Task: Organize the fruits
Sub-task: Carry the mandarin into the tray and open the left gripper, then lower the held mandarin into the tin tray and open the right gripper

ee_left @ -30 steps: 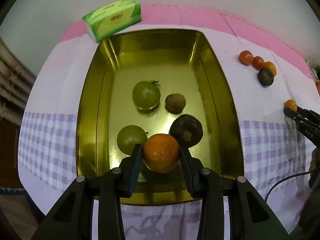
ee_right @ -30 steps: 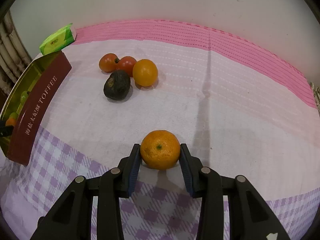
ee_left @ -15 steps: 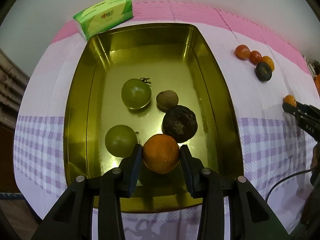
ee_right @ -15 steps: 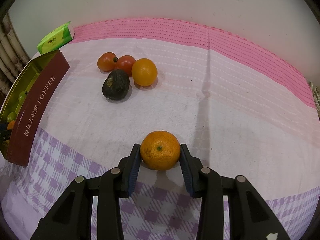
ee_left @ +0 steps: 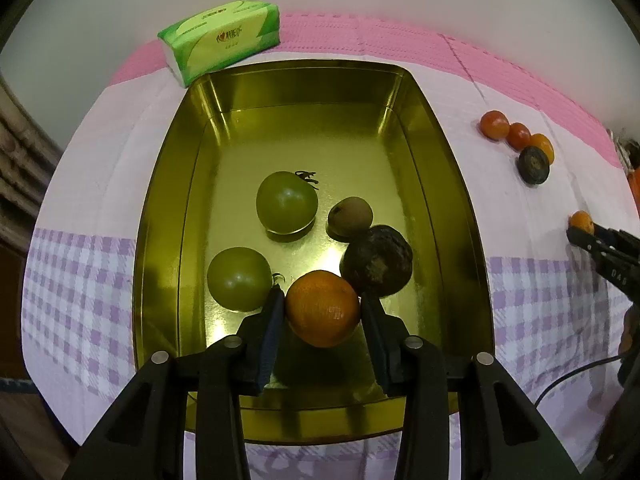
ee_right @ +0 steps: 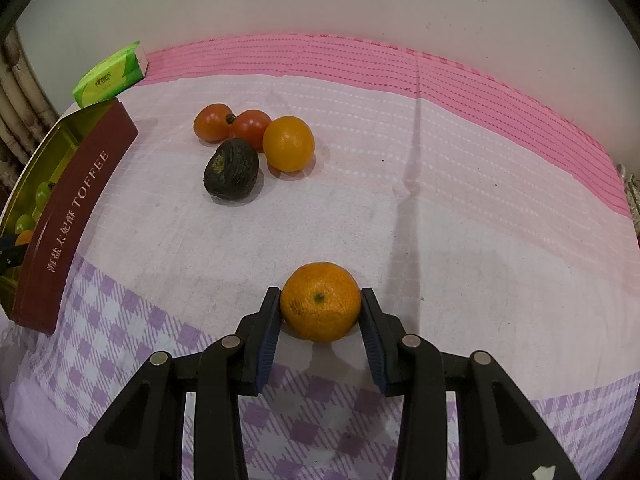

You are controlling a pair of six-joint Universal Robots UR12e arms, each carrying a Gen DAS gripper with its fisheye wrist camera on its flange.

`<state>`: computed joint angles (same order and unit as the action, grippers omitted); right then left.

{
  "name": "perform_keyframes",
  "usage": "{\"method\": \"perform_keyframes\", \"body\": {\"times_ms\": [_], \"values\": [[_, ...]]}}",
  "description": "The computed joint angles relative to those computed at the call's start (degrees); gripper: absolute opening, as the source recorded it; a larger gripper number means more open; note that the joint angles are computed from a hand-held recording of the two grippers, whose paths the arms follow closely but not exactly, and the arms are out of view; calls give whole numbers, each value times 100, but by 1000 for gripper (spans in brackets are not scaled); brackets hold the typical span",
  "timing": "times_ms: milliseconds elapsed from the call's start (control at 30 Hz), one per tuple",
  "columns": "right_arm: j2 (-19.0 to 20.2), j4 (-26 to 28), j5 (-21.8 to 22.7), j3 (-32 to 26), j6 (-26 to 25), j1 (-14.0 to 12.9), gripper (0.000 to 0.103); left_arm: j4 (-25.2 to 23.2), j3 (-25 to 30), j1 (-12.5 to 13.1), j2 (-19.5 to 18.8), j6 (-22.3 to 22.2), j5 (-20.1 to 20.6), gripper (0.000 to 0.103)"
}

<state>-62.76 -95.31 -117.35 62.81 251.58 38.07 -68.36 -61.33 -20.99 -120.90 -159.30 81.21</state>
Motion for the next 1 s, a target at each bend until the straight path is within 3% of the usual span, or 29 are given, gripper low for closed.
{"method": "perform_keyframes", "body": {"times_ms": [233,300,500,600,633,700,800,1000], "values": [[15,35,-7,-20,105,3,36,128,-133,62,136,-35,-200,42],[-3,-33,-1,14,200,7,36,263,-180,88,193,-86,-290,51],[46,-60,-243,-193,275,56,35,838,-320,188,333,-251,-431,61],[227,-241,-522,-561,-234,120,35,1460,-424,262,396,-618,-271,72],[322,-550,-509,-706,-586,126,35,1628,-468,290,414,-713,-228,73],[544,-949,-394,-1031,-1207,121,35,2060,-565,291,447,-925,121,76],[998,-1308,-15,-1694,-2059,71,35,2202,-632,310,482,-1013,469,77],[2146,-737,675,-3565,-3059,5,35,1996,-699,452,548,-1329,559,77]]}}
